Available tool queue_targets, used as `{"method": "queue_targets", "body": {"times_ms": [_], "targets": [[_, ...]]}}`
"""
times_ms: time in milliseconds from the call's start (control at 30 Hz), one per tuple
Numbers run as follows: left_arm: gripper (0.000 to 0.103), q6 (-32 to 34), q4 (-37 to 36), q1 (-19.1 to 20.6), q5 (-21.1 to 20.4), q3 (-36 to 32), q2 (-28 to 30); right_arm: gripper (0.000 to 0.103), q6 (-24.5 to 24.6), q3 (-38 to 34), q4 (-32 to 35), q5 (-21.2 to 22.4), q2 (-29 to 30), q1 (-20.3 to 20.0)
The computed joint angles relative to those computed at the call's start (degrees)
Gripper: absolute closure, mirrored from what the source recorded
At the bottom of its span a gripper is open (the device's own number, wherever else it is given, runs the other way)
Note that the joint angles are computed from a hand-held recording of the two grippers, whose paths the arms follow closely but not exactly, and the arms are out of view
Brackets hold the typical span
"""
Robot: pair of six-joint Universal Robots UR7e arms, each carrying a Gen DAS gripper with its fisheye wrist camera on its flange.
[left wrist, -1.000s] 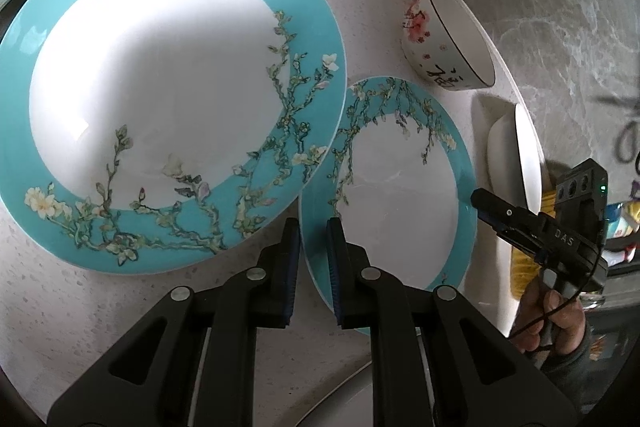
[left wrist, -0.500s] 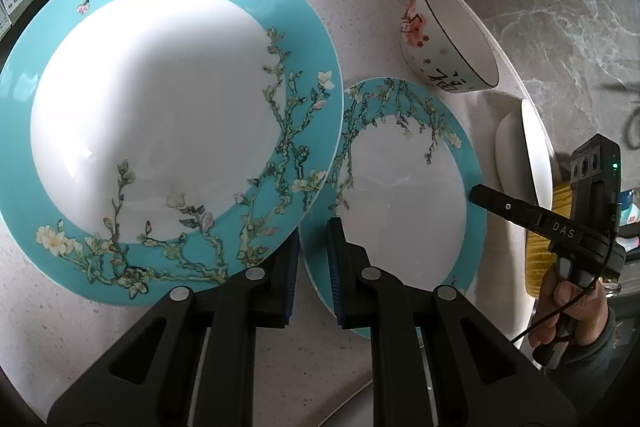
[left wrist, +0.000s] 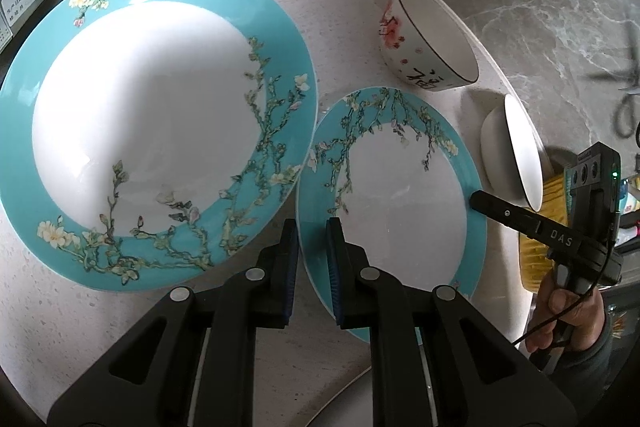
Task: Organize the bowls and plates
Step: 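Lift the teal floral plate with both grippers over the grey-rimmed plate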
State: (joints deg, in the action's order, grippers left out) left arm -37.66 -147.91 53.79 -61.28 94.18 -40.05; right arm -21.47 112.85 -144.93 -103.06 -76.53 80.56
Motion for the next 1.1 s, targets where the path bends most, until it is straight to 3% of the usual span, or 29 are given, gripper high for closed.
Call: {"method": "queue_targets", "body": {"times_ms": [533,1100], "targets": [[0.092,0.4,-2.3,-3.5,1.3,4.2,-3.8,0.089,-1.4,3.1,-1.7,1.7,-4.5,0.9],[0.091,-2.8,1.3,-11.5,0.6,14.2,-13.3,0.09,-0.3,13.7,-1.4,2.0,-18.3,1.6]]}}
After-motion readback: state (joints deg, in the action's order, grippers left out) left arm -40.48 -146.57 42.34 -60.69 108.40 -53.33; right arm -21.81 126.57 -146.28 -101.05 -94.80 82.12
